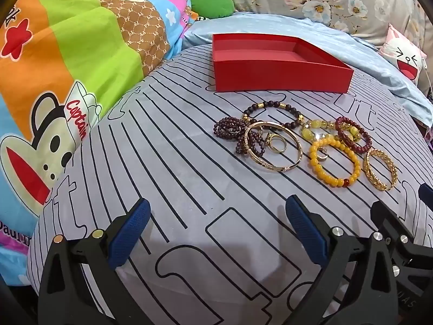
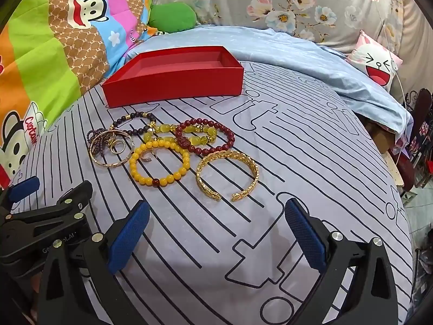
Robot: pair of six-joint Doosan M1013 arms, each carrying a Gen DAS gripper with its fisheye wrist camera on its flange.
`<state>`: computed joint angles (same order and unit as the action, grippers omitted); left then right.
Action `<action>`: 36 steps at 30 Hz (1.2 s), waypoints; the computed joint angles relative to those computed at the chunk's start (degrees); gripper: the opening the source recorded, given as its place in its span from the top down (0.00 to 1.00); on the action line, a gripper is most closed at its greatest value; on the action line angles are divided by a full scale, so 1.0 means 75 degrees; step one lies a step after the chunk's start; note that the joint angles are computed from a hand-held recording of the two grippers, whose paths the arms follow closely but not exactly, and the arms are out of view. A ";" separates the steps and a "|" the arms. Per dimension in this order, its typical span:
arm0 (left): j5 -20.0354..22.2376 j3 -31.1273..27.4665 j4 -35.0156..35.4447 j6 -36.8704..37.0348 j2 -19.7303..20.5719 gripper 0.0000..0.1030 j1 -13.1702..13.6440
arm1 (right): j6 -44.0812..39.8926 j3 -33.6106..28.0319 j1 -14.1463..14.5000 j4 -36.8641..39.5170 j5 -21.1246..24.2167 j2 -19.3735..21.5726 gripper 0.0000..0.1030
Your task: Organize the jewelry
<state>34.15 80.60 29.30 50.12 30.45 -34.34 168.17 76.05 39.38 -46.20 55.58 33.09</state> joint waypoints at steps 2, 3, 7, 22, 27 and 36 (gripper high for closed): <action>-0.0014 0.0008 -0.0015 0.0016 -0.0003 0.07 0.0007 | -0.0039 0.0011 -0.0002 0.0028 0.0003 -0.0006 0.06; -0.0012 0.0002 -0.0037 0.0038 -0.0002 0.07 0.0011 | -0.0051 0.0008 -0.0007 0.0037 0.0000 -0.0007 0.06; -0.0015 0.0002 -0.0041 0.0048 -0.0001 0.07 0.0015 | -0.0065 0.0011 -0.0007 0.0051 0.0004 -0.0013 0.06; 0.0014 -0.0017 -0.0022 0.0036 0.0007 0.07 0.0008 | -0.0079 0.0001 -0.0010 0.0063 0.0004 -0.0004 0.06; 0.0002 -0.0013 -0.0043 0.0054 0.0003 0.07 0.0012 | -0.0086 0.0003 -0.0015 0.0075 -0.0008 -0.0005 0.06; 0.0013 -0.0015 -0.0024 0.0041 0.0004 0.07 0.0005 | -0.0092 0.0003 -0.0016 0.0083 -0.0008 -0.0008 0.06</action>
<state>34.25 80.48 29.12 50.43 30.49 -34.30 167.48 76.07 39.26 -45.57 55.53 33.03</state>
